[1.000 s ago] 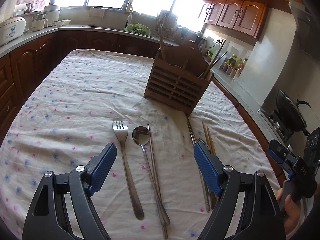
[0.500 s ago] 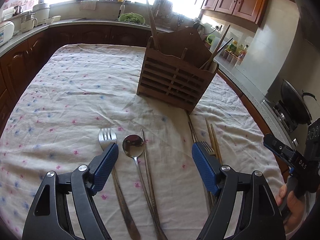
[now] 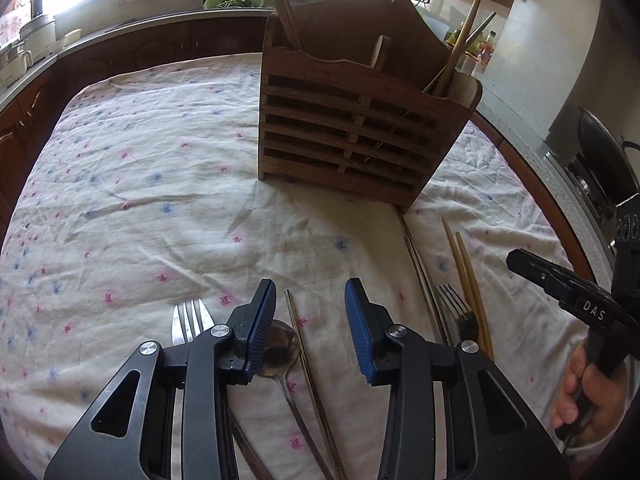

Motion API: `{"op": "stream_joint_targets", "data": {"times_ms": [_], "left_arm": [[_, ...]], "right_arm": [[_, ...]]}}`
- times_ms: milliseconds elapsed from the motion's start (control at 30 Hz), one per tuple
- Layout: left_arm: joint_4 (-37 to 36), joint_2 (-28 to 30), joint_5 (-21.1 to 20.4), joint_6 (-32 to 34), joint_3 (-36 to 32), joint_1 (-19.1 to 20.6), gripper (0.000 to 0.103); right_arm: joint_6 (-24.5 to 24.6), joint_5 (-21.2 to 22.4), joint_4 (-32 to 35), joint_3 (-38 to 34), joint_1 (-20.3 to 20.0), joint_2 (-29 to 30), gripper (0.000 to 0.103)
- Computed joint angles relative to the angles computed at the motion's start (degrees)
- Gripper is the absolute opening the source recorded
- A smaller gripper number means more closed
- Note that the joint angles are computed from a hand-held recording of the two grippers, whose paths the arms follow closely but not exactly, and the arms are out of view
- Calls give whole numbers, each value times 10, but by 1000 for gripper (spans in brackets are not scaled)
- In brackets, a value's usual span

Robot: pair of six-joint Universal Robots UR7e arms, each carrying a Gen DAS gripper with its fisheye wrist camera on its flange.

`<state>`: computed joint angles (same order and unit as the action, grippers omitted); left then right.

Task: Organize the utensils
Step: 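Close the left gripper on a metal chopstick while the right gripper closes on a wooden chopstick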

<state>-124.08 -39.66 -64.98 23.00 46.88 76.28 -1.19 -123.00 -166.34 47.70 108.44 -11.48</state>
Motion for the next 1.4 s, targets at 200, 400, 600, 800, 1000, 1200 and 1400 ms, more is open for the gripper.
{"op": "stream_joint_targets", "data": {"times_ms": [200,400,600,800,1000,1200,1400], "left_arm": [[46,16,11,-8,-25,4,26],[55,12,24,0,-14,4,22],[45,19,52,22,-11,-5,21],[-10,9,68,50,32,-11,14],[-18,9,70,52,39,-14,6],[-1,-8,33,22,45,-10,3],[-34,-56,-14,14,94,-18,3]], "right_arm": [[4,-14,86,-100,-6,51,27],[-7,-34,123,-153,-6,81,23],[-30,-52,158,-220,-4,115,23],[-74,-109,225,-367,8,196,23],[-73,-100,206,-334,7,180,7],[-34,-41,120,-173,2,92,6],[-42,-17,31,-76,13,34,5]]}}
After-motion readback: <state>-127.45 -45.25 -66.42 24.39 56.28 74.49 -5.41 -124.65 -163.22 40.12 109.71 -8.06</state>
